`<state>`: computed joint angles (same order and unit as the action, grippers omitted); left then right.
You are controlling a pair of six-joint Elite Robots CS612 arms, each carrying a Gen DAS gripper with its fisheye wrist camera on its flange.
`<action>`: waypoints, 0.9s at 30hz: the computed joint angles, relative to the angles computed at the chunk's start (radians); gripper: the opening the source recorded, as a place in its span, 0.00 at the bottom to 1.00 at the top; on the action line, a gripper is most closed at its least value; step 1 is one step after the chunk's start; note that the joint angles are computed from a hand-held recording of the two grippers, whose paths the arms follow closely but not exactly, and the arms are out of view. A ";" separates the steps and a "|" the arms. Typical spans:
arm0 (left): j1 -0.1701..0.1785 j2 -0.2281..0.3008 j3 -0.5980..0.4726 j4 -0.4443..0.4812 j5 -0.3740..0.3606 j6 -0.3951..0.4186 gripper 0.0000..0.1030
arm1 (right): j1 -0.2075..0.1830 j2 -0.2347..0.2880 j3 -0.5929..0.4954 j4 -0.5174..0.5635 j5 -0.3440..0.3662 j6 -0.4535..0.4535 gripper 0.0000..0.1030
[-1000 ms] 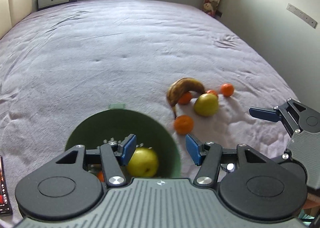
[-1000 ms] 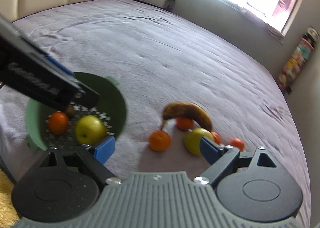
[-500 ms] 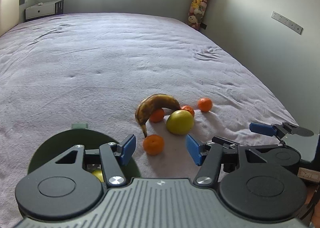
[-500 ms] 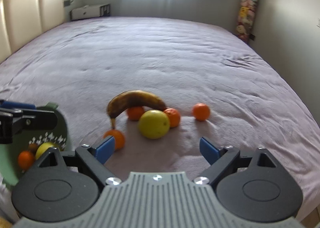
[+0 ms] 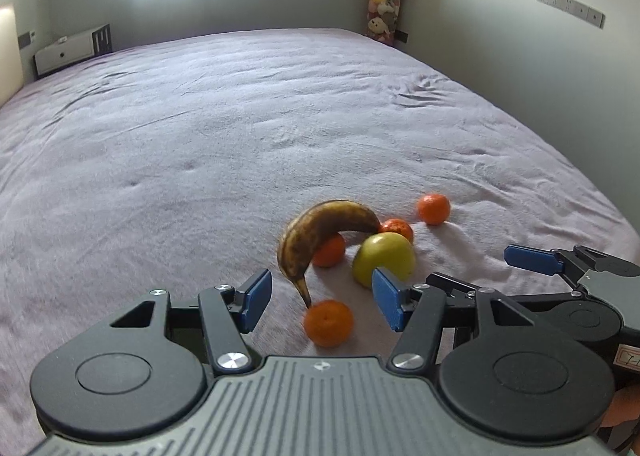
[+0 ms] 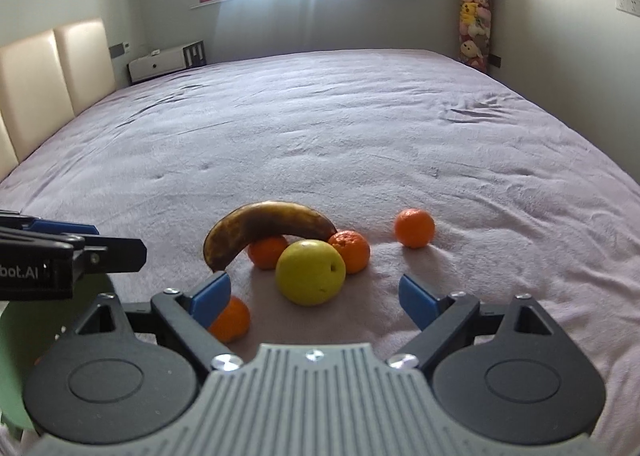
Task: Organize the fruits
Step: 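Move both open grippers back toward the remaining fruit pile, then grasp the yellow fruit with the right gripper while the left approaches the banana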
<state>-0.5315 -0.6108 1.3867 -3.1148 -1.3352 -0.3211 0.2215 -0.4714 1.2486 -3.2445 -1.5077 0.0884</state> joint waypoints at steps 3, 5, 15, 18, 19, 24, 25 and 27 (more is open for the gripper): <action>0.005 0.020 -0.040 0.034 0.005 0.026 0.66 | 0.000 0.020 -0.034 0.026 -0.003 0.032 0.85; 0.011 0.033 -0.066 0.054 0.003 0.037 0.66 | 0.001 0.034 -0.059 0.051 -0.006 0.047 0.85; 0.041 0.113 -0.221 0.200 -0.059 0.079 0.67 | 0.006 0.089 -0.163 0.175 -0.034 0.106 0.85; 0.045 0.137 -0.264 0.250 -0.068 0.109 0.67 | 0.006 0.103 -0.187 0.197 -0.042 0.129 0.85; 0.046 0.144 -0.277 0.266 -0.070 0.115 0.67 | 0.005 0.108 -0.195 0.204 -0.039 0.139 0.85; 0.055 0.175 -0.332 0.331 -0.086 0.139 0.66 | 0.004 0.134 -0.242 0.240 -0.029 0.174 0.85; 0.056 0.180 -0.342 0.342 -0.082 0.140 0.66 | 0.005 0.142 -0.257 0.255 -0.030 0.173 0.85; 0.059 0.190 -0.360 0.361 -0.078 0.150 0.66 | 0.008 0.157 -0.287 0.285 -0.032 0.177 0.85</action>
<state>-0.4726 -0.4206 1.0268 -2.7536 -1.4136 -0.1709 0.2298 -0.3148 0.9615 -2.9596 -1.5401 0.2653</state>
